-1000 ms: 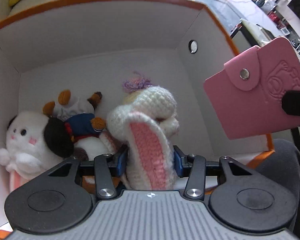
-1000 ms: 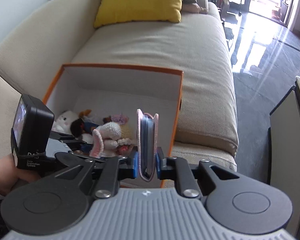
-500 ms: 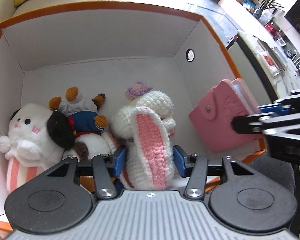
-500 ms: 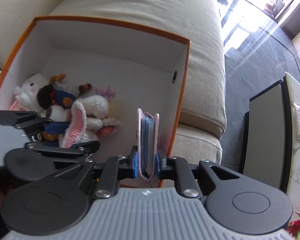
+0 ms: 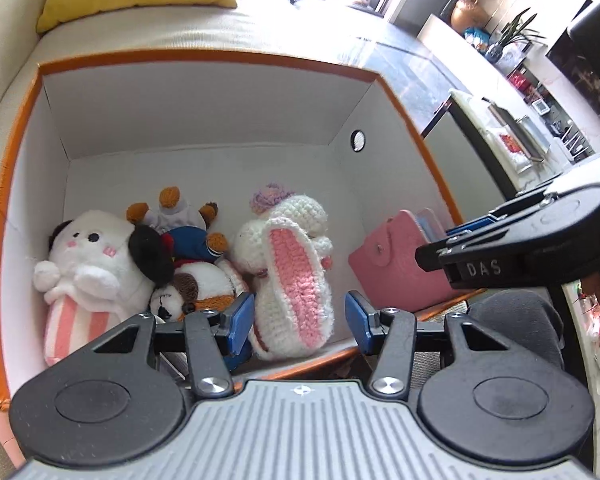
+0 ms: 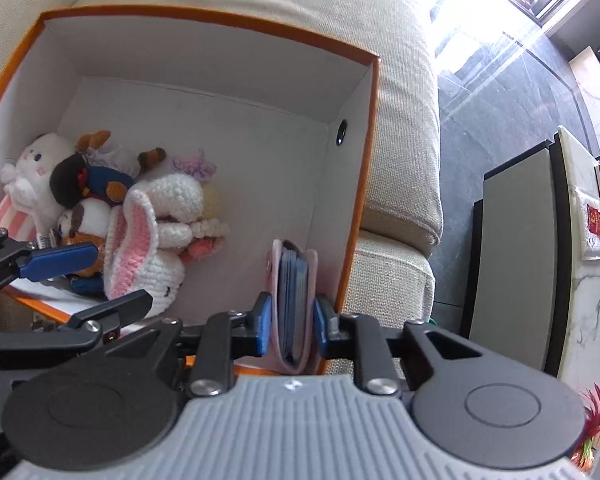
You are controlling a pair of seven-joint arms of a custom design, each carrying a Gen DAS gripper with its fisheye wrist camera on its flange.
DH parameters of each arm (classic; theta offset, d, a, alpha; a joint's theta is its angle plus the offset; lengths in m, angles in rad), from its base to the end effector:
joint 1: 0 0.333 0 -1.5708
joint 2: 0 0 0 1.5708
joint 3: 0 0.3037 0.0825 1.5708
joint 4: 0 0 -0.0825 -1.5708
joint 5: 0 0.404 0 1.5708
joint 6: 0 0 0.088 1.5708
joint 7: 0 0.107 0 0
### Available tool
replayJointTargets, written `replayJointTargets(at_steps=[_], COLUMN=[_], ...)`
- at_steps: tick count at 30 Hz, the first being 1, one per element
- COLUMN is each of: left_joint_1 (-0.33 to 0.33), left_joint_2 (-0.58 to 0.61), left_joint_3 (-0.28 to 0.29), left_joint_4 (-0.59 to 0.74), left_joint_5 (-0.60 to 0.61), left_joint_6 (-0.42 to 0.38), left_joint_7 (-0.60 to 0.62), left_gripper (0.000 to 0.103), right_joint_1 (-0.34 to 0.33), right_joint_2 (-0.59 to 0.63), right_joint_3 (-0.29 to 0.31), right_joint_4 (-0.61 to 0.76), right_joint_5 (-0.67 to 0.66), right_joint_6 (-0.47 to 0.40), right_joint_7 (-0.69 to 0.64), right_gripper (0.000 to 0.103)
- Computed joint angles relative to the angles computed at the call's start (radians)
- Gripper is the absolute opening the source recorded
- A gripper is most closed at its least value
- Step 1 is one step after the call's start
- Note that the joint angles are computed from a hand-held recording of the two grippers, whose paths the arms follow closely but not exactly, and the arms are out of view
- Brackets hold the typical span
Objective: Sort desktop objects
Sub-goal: 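Place the bunny in the box with the left tool while the right tool drops the wallet in, then grasp the white lotion tube with the left tool while the right tool reaches the photo-card box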
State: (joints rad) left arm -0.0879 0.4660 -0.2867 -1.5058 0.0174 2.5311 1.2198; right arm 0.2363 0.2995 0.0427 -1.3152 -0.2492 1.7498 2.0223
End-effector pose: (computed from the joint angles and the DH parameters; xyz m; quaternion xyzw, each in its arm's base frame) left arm 0.7050 -0.2376 0.4528 -0.6877 0.6660 -0.2800 0.0710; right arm 0.6584 0.1611 0.5720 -0.6471 0.7503 -0.1345 0.0134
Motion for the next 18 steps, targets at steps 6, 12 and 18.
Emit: replayJointTargets(at_steps=[6,12,18], left_joint_1=[0.011,0.031,-0.01], left_joint_2=[-0.094,-0.24,-0.357], left_joint_3=[-0.011,-0.032,0.014], left_joint_4=[-0.119,-0.283,-0.428], left_joint_5=[-0.015,-0.071,-0.072], left_joint_6=[0.118,0.224,0.239], left_joint_7=[0.012,0.092,0.065], left_gripper=[0.059,0.059,0.059], right_joint_1=[-0.006,-0.019,0.011], right_joint_2=[-0.099,-0.351,-0.519], right_joint_3=[0.003,0.002,-0.007], right_joint_4=[-0.107,-0.432,-0.663], right_joint_5=[0.008,0.097,0.12], right_joint_6=[0.099,0.417,0.58], right_joint_7=[0.011,-0.019,-0.006], right_gripper=[0.028,0.035,0.035])
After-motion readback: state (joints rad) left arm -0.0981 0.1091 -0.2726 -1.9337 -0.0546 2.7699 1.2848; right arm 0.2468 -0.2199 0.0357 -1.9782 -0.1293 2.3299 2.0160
